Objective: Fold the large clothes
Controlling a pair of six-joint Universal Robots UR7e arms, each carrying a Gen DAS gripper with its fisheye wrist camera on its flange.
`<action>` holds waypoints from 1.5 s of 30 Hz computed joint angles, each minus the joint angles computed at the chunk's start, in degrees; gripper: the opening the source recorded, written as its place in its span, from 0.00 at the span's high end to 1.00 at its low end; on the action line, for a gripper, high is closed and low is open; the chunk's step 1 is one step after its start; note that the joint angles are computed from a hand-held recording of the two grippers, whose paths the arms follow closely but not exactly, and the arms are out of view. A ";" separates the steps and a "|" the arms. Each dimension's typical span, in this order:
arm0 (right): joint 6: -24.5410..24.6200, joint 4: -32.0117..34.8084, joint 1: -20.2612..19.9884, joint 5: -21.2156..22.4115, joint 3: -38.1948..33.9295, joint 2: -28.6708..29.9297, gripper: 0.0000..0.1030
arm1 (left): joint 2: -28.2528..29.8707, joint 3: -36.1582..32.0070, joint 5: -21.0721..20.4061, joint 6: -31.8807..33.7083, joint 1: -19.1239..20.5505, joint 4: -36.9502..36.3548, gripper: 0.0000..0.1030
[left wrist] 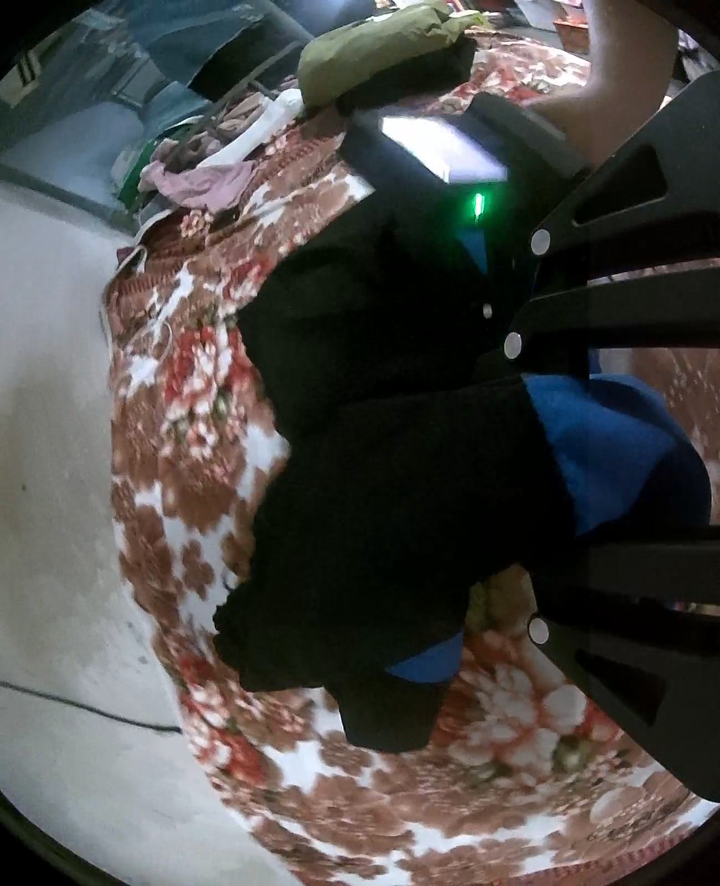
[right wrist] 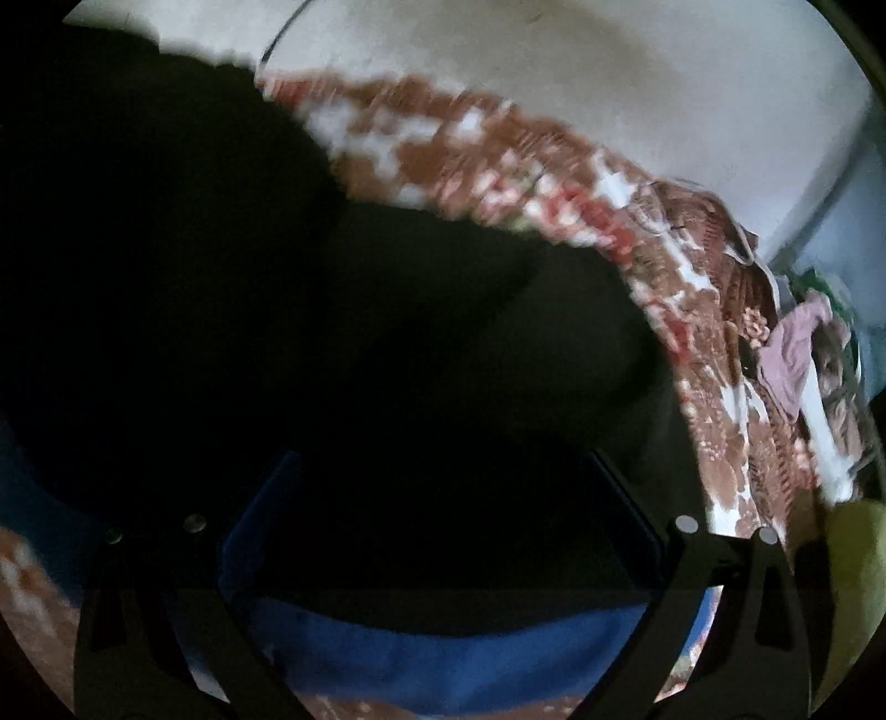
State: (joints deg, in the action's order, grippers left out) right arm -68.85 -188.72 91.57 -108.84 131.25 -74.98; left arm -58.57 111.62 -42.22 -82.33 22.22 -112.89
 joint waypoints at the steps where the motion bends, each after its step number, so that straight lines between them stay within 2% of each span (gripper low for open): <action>1: 0.53 0.95 -0.46 1.02 -0.44 -1.31 0.05 | 0.79 -1.50 0.15 0.43 0.09 1.22 0.82; 4: 1.30 7.95 -0.77 -0.77 -1.67 -1.37 0.05 | 3.26 -5.76 0.45 2.61 0.27 3.30 0.82; 6: -1.73 5.72 -1.32 -1.34 0.02 0.04 0.05 | 4.90 -8.15 0.34 4.56 0.46 2.56 0.82; 7: -2.89 3.57 -1.77 -0.59 0.98 0.39 0.05 | 5.44 -8.97 0.21 5.10 0.55 2.59 0.82; 9: -2.23 4.70 -2.38 0.74 1.29 -0.65 0.05 | 7.59 -11.93 -0.18 6.94 1.01 3.23 0.82; 11: -1.14 8.39 -2.96 1.92 0.83 -2.61 0.05 | 10.13 -15.14 0.33 9.75 1.40 4.22 0.83; 15: 0.61 16.50 -6.53 9.43 -1.80 -10.75 0.05 | 16.17 -22.38 1.00 15.83 2.78 6.98 0.83; 16: 0.18 16.39 -7.05 9.51 -3.03 -11.38 0.05 | 18.13 -24.56 0.80 17.84 3.39 6.87 0.83; 18: -0.31 16.09 -8.12 7.88 -5.93 -11.39 0.05 | 20.93 -27.33 0.01 20.58 4.27 6.24 0.83; 24: 2.33 17.65 -11.28 3.01 -15.32 -7.72 0.05 | 30.19 -36.67 -1.53 27.34 6.44 6.68 0.83; 30: 4.45 22.00 -12.85 3.45 -20.60 -6.78 0.05 | 36.89 -42.42 -2.71 29.96 8.47 7.07 0.82; 34: 7.00 26.16 -13.60 3.13 -24.47 -5.95 0.05 | 42.57 -48.66 -2.77 31.92 9.78 11.28 0.82; 40: 8.26 28.22 -14.87 2.94 -28.90 -5.14 0.05 | 49.92 -57.56 -2.27 35.53 11.37 18.03 0.76; 45: 8.23 31.78 -14.26 2.45 -31.66 -5.01 0.05 | 50.73 -56.95 -0.77 35.83 11.47 17.14 0.75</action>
